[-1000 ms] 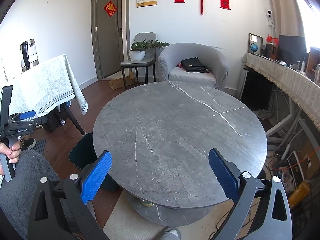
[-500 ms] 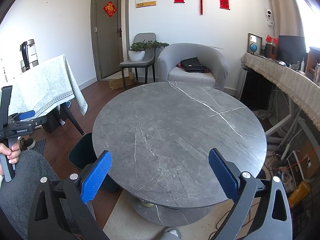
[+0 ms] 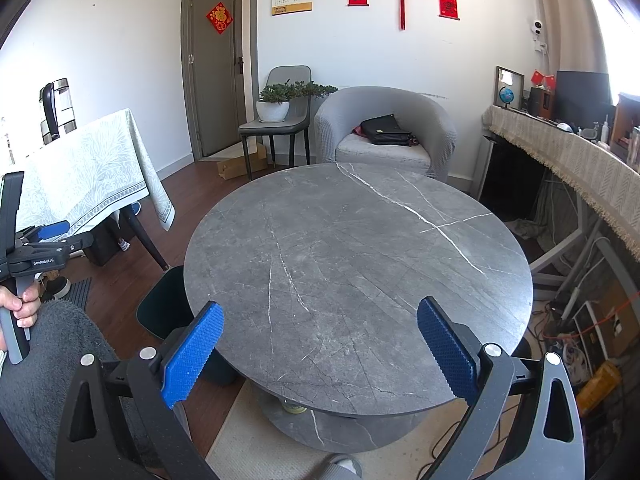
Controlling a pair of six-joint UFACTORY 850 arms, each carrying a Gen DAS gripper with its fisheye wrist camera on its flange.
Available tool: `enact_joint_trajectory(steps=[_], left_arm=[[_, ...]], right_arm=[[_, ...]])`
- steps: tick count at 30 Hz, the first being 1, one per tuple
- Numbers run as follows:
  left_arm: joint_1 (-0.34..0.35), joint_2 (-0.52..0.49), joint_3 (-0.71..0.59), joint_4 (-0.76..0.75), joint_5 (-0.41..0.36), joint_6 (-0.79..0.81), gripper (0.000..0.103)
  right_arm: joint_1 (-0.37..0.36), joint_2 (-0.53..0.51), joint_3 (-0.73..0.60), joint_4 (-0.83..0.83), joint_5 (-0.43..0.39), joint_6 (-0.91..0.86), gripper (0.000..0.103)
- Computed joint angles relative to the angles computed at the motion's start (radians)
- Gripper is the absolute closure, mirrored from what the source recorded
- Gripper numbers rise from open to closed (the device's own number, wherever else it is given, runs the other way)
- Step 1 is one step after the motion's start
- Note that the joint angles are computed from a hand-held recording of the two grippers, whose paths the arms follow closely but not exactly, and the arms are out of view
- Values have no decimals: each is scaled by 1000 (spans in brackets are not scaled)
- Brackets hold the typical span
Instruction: Collect trash
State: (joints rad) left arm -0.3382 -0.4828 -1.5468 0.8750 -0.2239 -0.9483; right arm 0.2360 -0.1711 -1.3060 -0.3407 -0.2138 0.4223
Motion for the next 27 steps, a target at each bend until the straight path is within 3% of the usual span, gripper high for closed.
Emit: enact_joint_trajectory(steps=[27], left_arm=[[2, -7, -12, -24, -9, 18, 5]], right_arm=[[1, -1, -1, -2, -2, 4, 5]])
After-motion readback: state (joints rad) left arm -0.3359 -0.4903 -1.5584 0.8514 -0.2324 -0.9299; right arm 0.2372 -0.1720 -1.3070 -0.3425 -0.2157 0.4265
